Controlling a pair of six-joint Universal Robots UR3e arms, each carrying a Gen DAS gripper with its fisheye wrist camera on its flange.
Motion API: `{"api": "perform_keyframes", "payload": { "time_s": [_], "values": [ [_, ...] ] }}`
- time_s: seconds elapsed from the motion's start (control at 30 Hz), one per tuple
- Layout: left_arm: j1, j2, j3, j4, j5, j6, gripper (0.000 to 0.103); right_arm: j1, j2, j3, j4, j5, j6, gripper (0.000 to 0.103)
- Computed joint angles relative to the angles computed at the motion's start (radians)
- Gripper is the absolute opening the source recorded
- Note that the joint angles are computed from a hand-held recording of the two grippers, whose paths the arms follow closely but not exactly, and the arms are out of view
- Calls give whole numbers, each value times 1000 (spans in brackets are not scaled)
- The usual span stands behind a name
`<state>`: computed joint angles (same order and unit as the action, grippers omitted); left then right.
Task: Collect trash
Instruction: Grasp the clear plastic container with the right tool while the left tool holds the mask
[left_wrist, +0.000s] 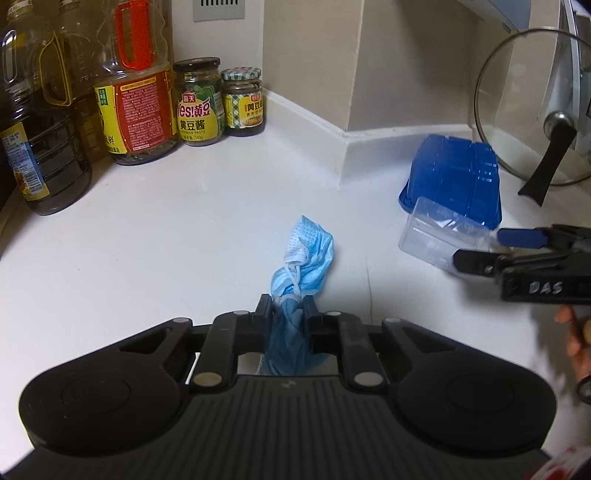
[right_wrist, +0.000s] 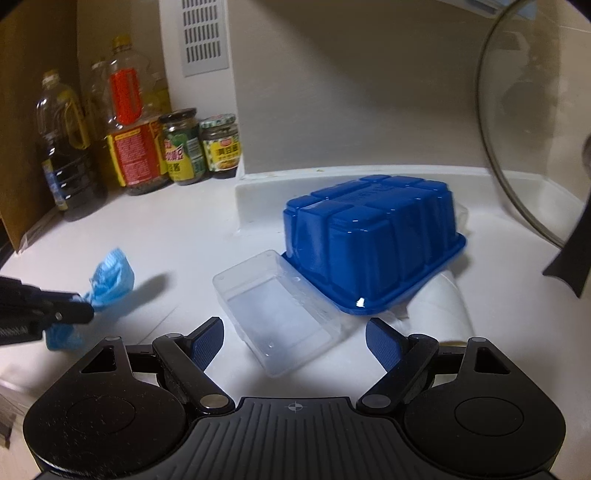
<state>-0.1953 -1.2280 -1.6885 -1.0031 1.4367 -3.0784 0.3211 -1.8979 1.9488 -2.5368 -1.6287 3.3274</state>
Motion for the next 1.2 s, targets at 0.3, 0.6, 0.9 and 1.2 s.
{"api": "perform_keyframes", "payload": {
  "time_s": [0.3, 0.6, 0.9, 1.2],
  "values": [
    [44, 32, 8, -31, -41, 4, 15, -7, 56, -8, -22, 51, -5, 84],
    [88, 69, -4, -66, -65, 12, 15, 98, 84, -41, -30, 27, 8, 84],
    [98, 70, -1, -70, -63, -4, 15, 144, 215, -113, -76, -111, 164, 84],
    [102, 64, 0, -67, -66, -18, 15, 171, 270, -154, -87, -177, 171, 77]
  ]
}}
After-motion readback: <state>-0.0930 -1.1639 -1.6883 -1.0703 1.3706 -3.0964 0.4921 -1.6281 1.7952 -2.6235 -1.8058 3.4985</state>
